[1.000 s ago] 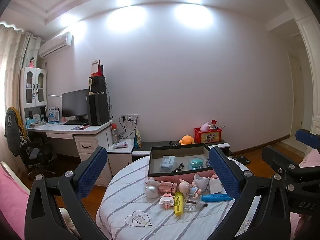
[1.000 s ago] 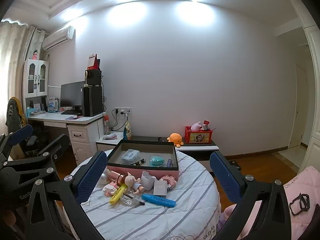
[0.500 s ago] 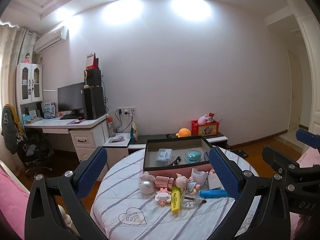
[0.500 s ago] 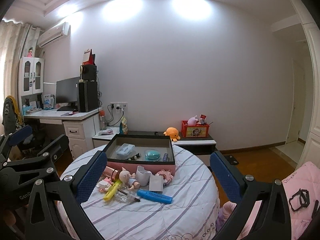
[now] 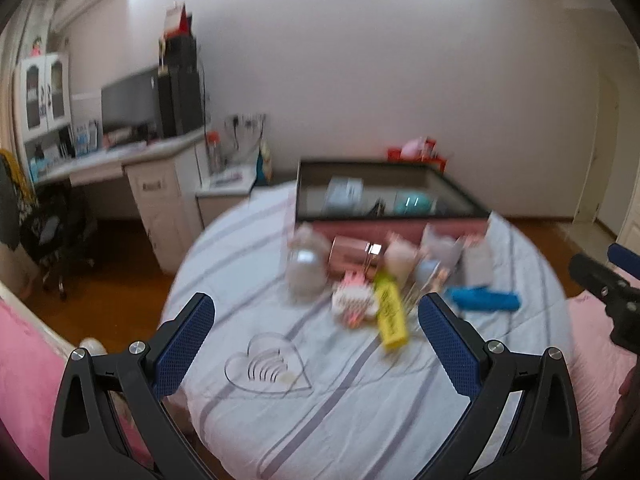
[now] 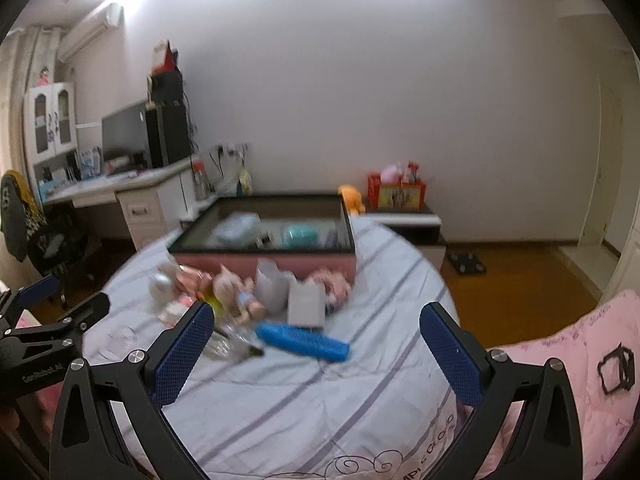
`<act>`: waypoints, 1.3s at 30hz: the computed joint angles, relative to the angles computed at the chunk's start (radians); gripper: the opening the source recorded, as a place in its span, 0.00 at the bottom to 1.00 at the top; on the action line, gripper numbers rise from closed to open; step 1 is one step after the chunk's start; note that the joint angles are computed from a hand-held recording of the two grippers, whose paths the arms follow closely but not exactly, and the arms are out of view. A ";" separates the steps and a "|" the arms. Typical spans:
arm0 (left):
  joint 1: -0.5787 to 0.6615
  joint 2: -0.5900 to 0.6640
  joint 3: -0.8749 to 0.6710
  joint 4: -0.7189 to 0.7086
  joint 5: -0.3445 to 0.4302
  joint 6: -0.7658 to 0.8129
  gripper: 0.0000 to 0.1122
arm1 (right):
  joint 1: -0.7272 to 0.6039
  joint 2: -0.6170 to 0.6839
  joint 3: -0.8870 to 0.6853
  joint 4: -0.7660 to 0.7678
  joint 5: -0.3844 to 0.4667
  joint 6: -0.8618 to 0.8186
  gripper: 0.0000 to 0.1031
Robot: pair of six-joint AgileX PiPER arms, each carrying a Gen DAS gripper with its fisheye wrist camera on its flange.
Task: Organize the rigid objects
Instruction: 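Move both tools toward the remaining items near the pink box, then grasp the silver ball toy with left tool while right tool grasps white charger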
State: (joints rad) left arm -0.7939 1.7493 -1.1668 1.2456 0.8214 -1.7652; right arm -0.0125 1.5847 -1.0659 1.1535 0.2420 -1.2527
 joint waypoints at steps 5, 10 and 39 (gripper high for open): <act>0.076 0.066 -0.033 -0.073 -0.081 0.067 0.92 | 0.008 0.116 -0.079 -0.209 0.003 0.209 1.00; 0.121 0.078 -0.046 -0.077 -0.115 0.080 0.92 | 0.022 0.201 -0.160 -0.345 0.017 0.353 1.00; 0.348 0.270 -0.277 -0.342 -0.261 0.400 0.92 | -0.014 0.571 -0.679 -0.652 0.375 0.637 0.44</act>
